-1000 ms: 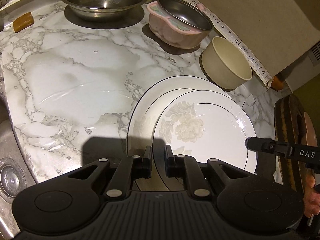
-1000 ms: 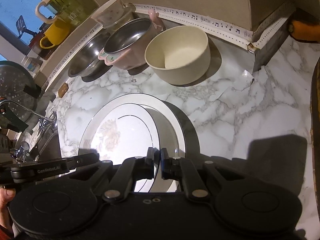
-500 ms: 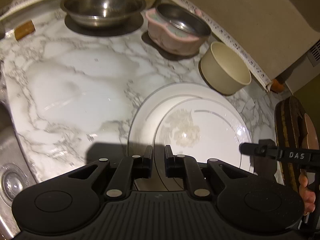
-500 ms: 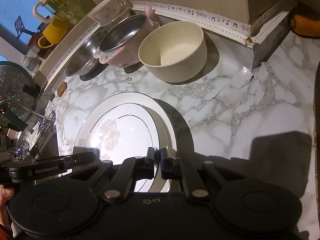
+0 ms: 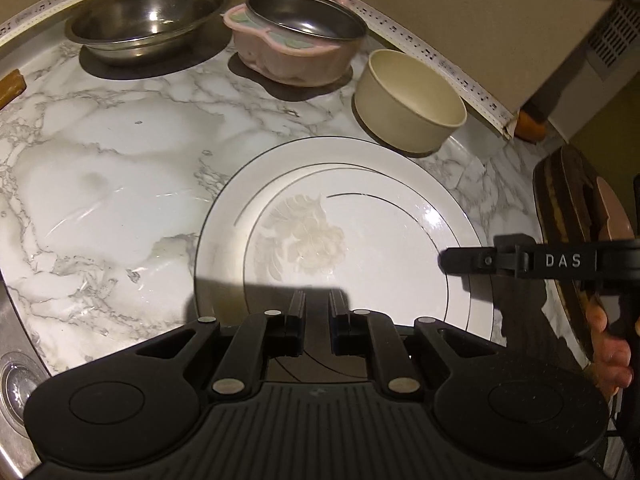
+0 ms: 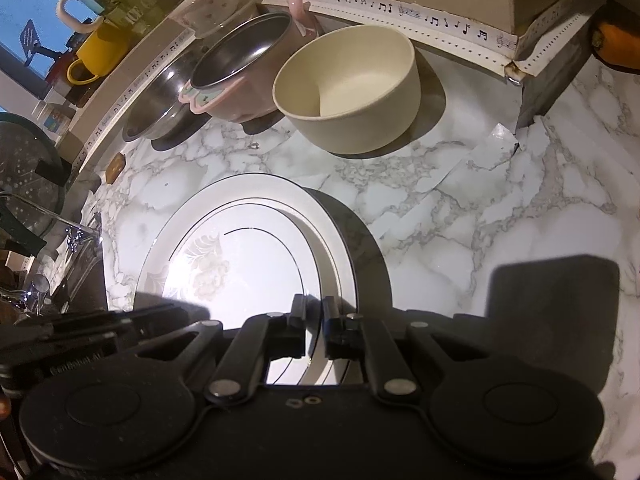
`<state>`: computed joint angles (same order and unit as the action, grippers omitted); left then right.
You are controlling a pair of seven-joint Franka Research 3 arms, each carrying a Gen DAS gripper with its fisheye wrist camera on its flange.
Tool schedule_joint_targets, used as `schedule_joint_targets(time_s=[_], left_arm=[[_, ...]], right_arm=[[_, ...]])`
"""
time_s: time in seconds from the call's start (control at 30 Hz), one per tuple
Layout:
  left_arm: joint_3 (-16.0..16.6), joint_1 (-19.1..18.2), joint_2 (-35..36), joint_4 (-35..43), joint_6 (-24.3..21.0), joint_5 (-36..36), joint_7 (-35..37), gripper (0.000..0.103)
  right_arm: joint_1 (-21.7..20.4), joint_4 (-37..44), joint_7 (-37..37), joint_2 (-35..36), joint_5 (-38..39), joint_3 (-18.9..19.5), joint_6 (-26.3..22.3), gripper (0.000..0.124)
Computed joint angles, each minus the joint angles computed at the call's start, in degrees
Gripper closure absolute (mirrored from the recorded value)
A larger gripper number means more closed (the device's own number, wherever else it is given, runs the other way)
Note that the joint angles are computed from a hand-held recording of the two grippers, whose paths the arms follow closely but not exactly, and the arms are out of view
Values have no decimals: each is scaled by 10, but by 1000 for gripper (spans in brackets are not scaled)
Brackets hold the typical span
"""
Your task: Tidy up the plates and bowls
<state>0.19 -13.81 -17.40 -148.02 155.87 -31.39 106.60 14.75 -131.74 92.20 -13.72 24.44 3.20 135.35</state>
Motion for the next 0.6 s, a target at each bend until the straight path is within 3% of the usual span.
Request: schedule_joint_targets(time_s=[0.6], left_arm=[[0,2,3,4,-6,-8,4,92]], right_arm=[[5,13,25,9,-49,12,-3,108]])
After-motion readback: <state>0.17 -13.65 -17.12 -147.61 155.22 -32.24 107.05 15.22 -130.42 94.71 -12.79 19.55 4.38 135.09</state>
